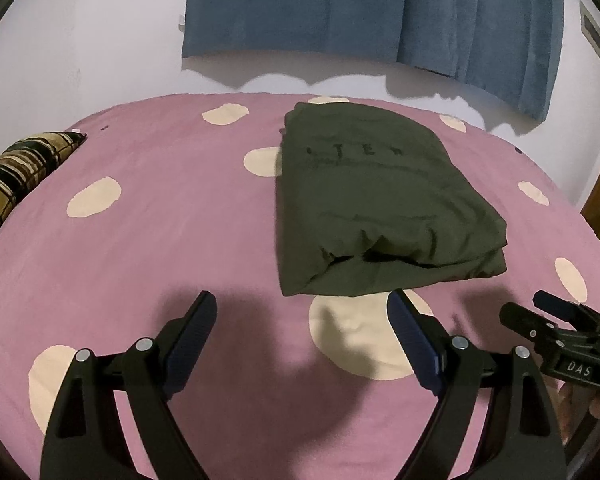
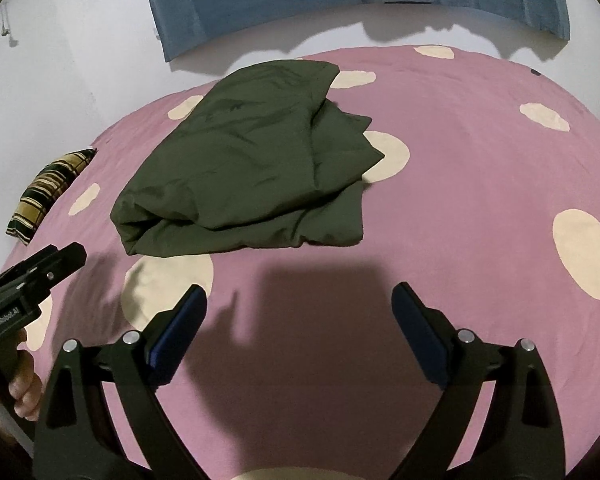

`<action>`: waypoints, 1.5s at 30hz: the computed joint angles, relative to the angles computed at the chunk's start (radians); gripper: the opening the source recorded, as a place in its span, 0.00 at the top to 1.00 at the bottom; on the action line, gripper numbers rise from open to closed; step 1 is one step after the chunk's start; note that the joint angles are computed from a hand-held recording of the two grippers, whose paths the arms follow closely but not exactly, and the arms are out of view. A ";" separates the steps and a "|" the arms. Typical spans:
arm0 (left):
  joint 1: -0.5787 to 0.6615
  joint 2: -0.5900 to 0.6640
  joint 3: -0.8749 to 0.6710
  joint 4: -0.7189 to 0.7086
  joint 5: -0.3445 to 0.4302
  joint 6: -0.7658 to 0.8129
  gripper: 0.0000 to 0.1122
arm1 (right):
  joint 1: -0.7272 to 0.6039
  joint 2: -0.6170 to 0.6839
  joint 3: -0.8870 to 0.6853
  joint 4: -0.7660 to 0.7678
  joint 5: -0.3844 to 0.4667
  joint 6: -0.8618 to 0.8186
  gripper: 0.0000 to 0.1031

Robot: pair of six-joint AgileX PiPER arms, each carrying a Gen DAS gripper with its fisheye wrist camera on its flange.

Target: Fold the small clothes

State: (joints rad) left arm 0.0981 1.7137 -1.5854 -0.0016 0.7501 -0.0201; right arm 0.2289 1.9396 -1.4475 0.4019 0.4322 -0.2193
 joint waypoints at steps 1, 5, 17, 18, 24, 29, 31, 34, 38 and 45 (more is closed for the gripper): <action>-0.001 0.001 -0.001 0.004 0.001 -0.003 0.23 | 0.001 0.000 0.000 -0.002 0.000 0.002 0.09; -0.010 0.001 0.000 0.028 -0.002 -0.019 0.23 | 0.001 0.000 0.000 0.001 0.001 -0.001 0.09; -0.007 -0.007 0.012 0.023 -0.008 -0.023 0.23 | 0.006 0.003 0.008 -0.013 -0.002 0.020 0.09; -0.007 -0.007 0.012 0.023 -0.007 -0.023 0.23 | 0.006 0.004 0.008 -0.014 -0.003 0.023 0.09; -0.008 -0.007 0.009 0.021 -0.003 -0.030 0.23 | 0.006 0.005 0.011 -0.023 -0.009 0.041 0.08; -0.014 -0.015 0.019 0.037 -0.012 -0.055 0.23 | -0.002 0.013 0.001 -0.019 0.000 0.039 0.07; -0.016 -0.015 0.019 0.038 -0.013 -0.062 0.23 | -0.004 0.013 0.001 -0.018 -0.001 0.042 0.07; -0.019 -0.016 0.020 0.043 -0.014 -0.073 0.23 | -0.006 0.016 -0.002 -0.015 0.002 0.043 0.03; -0.020 -0.016 0.020 0.045 -0.015 -0.069 0.23 | -0.014 0.024 -0.010 0.025 0.015 0.003 0.03; -0.025 -0.023 0.025 0.062 -0.022 -0.073 0.23 | -0.011 0.046 -0.044 -0.004 0.067 0.035 0.02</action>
